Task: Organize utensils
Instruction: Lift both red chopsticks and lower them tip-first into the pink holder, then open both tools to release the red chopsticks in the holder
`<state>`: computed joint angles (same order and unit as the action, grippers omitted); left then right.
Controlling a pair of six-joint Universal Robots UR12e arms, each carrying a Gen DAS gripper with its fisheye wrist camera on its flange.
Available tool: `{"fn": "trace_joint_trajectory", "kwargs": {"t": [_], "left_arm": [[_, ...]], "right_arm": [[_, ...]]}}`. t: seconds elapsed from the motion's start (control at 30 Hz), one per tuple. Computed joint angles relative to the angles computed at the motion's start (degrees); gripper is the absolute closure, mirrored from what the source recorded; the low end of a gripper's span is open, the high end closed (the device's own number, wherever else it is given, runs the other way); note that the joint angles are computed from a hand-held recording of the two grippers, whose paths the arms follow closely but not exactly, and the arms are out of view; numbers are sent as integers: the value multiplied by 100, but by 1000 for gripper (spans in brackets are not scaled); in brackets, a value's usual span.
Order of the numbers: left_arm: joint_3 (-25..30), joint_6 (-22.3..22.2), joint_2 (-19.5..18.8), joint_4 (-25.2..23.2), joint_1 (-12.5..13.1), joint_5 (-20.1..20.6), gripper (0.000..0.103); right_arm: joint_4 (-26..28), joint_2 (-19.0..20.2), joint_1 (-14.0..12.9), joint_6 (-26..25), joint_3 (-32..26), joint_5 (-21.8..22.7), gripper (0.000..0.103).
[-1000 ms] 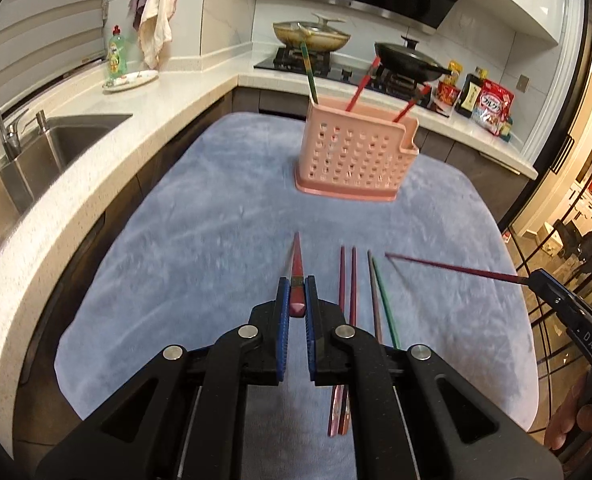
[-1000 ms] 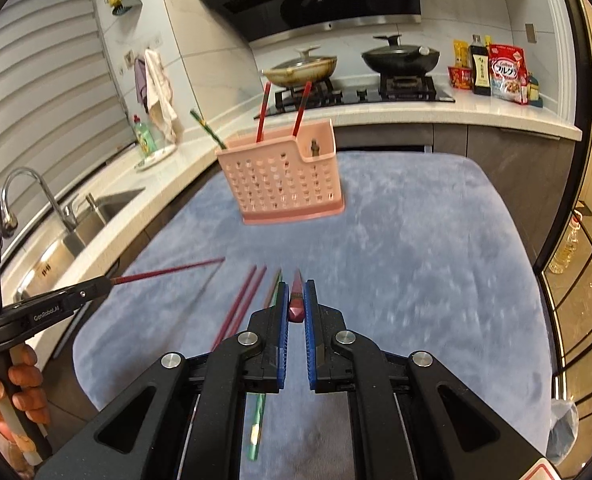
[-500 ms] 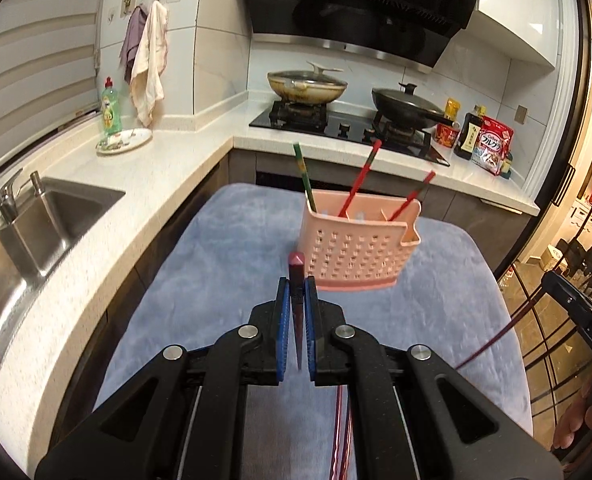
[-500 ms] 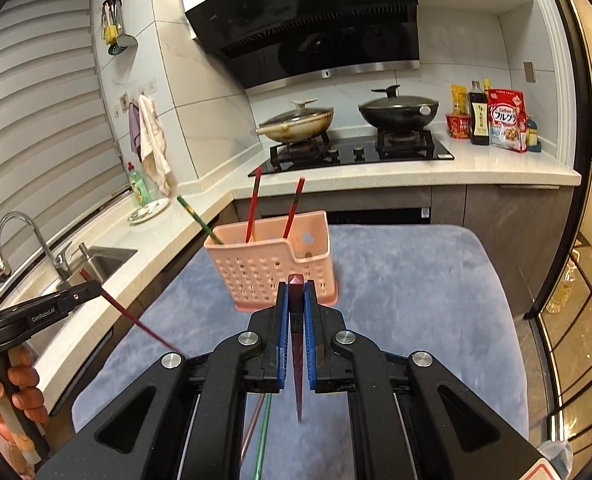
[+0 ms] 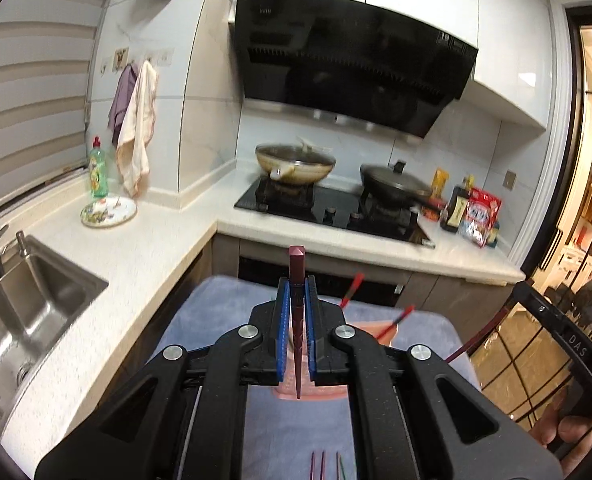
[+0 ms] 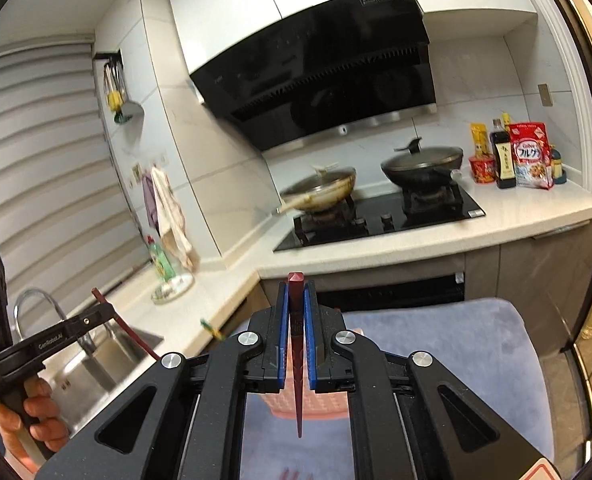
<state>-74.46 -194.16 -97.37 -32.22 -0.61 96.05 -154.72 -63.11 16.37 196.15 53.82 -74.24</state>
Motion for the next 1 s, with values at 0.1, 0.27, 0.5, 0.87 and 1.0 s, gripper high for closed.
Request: {"fn": "trace_joint_trajectory", "kwargs": {"t": [0.1, 0.27, 0.5, 0.87, 1.0], "left_arm": [[275, 21, -182, 86, 22, -2, 96], [632, 53, -495, 205, 34, 26, 96], [717, 58, -693, -12, 69, -62, 96], [530, -198, -764, -430, 159, -254, 95], [467, -221, -712, -515, 147, -197, 73]], "right_arm": [[23, 357, 30, 130, -618, -66, 96], [294, 839, 93, 158, -1399, -231, 96], [901, 1174, 147, -38, -1771, -356, 96], [1435, 1241, 173, -236, -1597, -390, 92], [1414, 1163, 162, -232, -1495, -427, 84]]}}
